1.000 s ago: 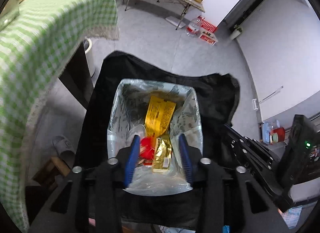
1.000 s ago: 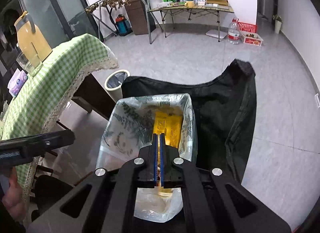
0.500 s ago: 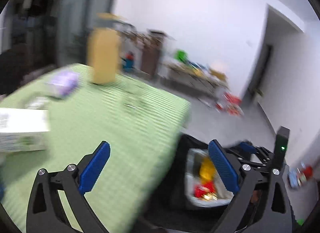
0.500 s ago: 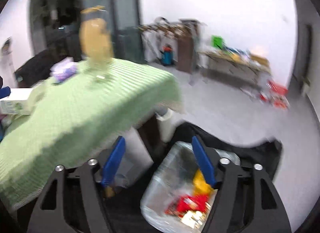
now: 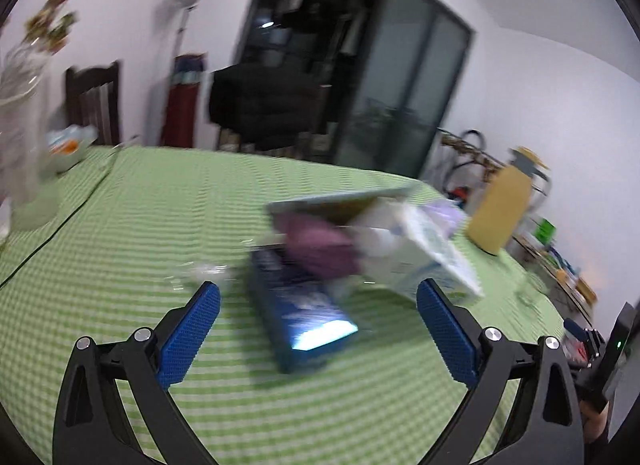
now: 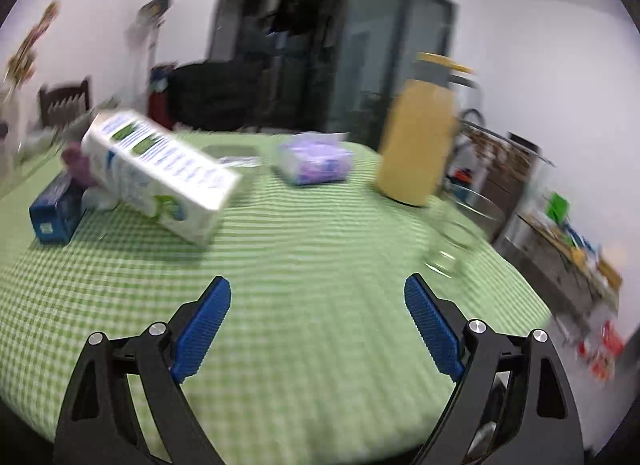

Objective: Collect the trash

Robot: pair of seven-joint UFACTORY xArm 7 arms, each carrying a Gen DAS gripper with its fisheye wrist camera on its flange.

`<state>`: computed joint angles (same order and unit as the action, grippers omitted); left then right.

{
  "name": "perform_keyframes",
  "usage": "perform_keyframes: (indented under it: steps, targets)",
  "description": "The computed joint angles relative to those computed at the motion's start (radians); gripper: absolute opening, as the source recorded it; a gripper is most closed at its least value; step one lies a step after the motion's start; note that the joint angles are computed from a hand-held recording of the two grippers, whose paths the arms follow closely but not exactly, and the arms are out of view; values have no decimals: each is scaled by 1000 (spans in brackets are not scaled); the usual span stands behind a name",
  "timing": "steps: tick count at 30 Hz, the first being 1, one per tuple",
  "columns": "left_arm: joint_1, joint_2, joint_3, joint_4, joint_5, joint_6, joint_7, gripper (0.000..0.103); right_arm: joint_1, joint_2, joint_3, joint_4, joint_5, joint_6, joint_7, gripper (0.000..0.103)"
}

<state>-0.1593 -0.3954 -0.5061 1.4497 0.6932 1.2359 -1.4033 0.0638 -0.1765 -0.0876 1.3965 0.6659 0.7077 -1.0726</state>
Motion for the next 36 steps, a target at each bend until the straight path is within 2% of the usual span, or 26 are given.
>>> perform_keyframes:
  steps: [2, 6, 10, 12, 15, 20, 21, 23, 24, 25, 26, 28, 32, 34, 36]
  targets:
    - [-4, -48, 44, -50, -36, -28, -12, 95, 24, 9, 51, -5, -70, -32, 15, 85]
    - [28, -106, 64, -116, -71, -76, -31, 95, 82, 24, 127, -37, -199, -155, 39, 85]
    - [49, -139, 79, -166, -118, -121, -5, 95, 111, 69, 198, -80, -455, -346, 155, 85]
    - [64, -143, 76, -175, -127, -125, 17, 95, 123, 93, 212, -90, -572, -406, 201, 85]
    - [83, -165, 85, -193, -139, -128, 53, 95, 140, 123, 219, -75, -681, -430, 270, 85]
    - [120, -160, 82, -170, -159, -115, 99, 95, 171, 169, 221, -28, -756, -439, 338, 84]
    - [127, -151, 75, -158, -157, -103, 107, 95, 174, 170, 219, -27, -744, -442, 332, 82]
    - [134, -134, 62, -141, -143, -101, 124, 95, 175, 147, 209, -58, -698, -478, 287, 64]
    - [136, -125, 57, -133, -135, -102, 129, 95, 176, 137, 206, -68, -684, -489, 266, 58]
    - [140, -107, 48, -117, -124, -98, 136, 95, 180, 119, 197, -79, -633, -491, 220, 42]
    - [143, -87, 42, -100, -112, -94, 144, 95, 182, 110, 187, -78, -594, -487, 196, 21]
    - [144, -31, 31, -52, -71, -93, 174, 95, 187, 101, 168, -54, -509, -449, 155, 0]
    - [109, 104, 44, 61, 15, -85, 301, 95, 186, 104, 128, 26, -289, -314, 19, 0]
    - [84, 149, 80, 99, 15, -106, 373, 95, 174, 114, 115, 79, -182, -235, -48, 1]
    - [57, 168, 139, 108, -29, -158, 426, 95, 156, 117, 114, 114, -147, -151, -75, 26]
